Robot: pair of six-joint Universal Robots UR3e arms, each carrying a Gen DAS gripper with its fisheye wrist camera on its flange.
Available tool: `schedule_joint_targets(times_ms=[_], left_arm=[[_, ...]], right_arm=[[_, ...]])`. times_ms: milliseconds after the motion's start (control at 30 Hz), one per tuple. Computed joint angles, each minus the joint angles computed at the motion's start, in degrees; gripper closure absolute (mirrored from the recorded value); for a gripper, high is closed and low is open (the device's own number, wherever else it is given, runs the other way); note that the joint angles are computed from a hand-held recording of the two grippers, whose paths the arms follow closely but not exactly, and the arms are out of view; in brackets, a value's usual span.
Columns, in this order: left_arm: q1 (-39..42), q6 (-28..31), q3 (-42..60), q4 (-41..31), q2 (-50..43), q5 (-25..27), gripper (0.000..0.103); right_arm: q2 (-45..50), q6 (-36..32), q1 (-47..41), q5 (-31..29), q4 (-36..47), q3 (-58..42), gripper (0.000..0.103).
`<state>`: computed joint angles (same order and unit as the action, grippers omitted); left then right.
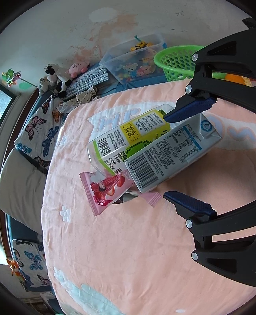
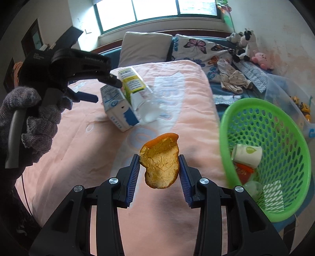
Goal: Collect trash
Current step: 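Lift the peel toward the basket with the right tool while the left tool grasps the white milk carton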
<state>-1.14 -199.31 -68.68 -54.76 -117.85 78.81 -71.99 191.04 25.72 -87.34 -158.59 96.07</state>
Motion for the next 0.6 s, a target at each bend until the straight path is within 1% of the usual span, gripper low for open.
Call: schedule_joint_targets(times_ms=[167, 200, 333, 600], left_arm=[[-0.4, -1.5, 1.7, -0.7, -1.9, 0.0, 0.033], [-0.3, -1.6, 0.9, -0.2, -1.7, -0.1, 0.034], [0.5, -1.5, -1.0, 0.8, -1.0, -1.6, 0.044], [1.7, -0.9, -6.0, 3.2, 2.5, -3.8, 0.048]], right_arm=[[-2.6, 0.6, -1.5, -0.8, -1.2, 3.3, 0.063], [-3.3, 0.7, -2.0, -0.8, -1.5, 4.2, 0.063], [-5.1, 1.3, -3.6, -1.0, -2.3, 6.6, 0.063], [-8.5, 1.8, -7.9, -1.3, -3.3, 10.8, 0.063]])
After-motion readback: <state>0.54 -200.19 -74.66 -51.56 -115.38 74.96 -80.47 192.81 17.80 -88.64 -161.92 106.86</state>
